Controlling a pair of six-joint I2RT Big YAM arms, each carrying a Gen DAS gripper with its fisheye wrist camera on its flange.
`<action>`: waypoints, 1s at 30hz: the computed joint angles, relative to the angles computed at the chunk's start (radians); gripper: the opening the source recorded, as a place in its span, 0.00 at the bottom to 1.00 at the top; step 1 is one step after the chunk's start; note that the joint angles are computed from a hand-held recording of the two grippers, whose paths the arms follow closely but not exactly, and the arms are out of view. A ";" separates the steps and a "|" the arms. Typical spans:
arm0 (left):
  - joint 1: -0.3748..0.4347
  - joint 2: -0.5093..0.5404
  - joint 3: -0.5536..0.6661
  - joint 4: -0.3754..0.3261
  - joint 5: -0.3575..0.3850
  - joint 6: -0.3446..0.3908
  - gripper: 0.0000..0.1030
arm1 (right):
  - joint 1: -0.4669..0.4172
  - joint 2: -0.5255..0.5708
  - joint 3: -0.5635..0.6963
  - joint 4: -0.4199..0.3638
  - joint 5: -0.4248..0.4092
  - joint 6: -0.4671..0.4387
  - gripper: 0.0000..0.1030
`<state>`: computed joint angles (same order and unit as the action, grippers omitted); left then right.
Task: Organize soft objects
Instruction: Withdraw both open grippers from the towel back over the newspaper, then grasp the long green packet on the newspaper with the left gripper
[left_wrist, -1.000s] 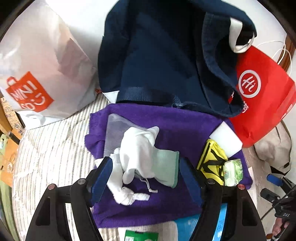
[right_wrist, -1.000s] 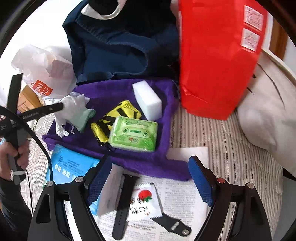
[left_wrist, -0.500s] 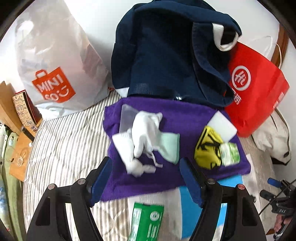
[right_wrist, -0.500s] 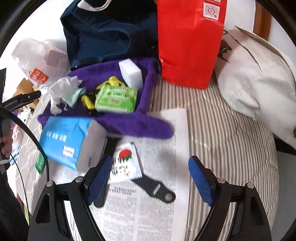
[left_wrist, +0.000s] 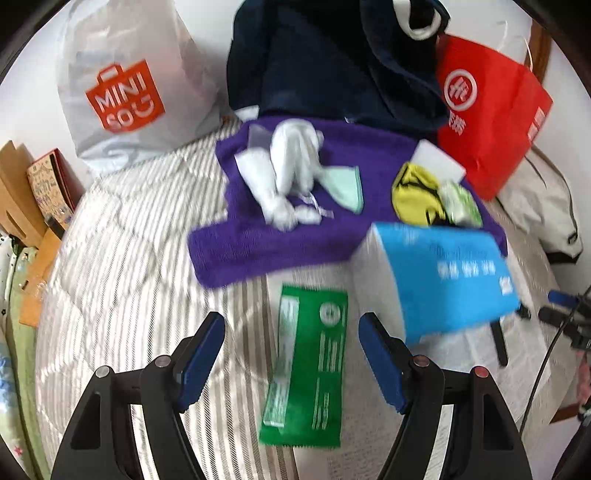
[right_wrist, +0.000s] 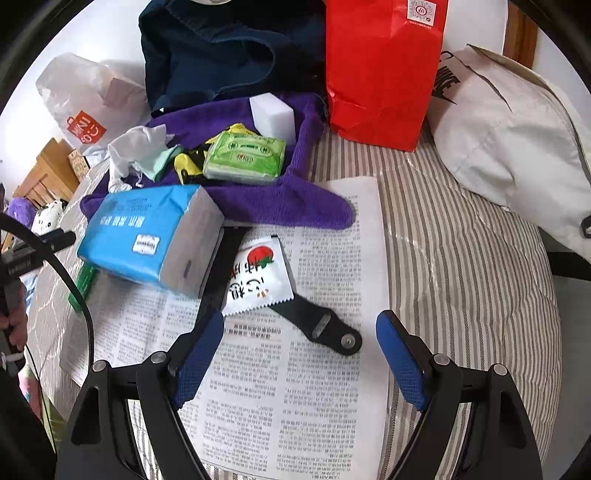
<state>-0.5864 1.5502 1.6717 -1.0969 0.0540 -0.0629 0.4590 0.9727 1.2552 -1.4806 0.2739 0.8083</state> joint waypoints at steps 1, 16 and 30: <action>-0.002 -0.004 -0.018 0.005 0.000 0.004 0.71 | 0.003 -0.002 -0.003 -0.001 0.001 0.004 0.82; -0.042 -0.024 -0.141 0.099 -0.042 0.086 0.43 | 0.026 -0.023 -0.056 -0.010 -0.011 0.039 0.82; -0.020 -0.044 -0.167 0.145 -0.010 0.027 0.24 | -0.019 -0.027 -0.081 0.061 -0.045 -0.015 0.82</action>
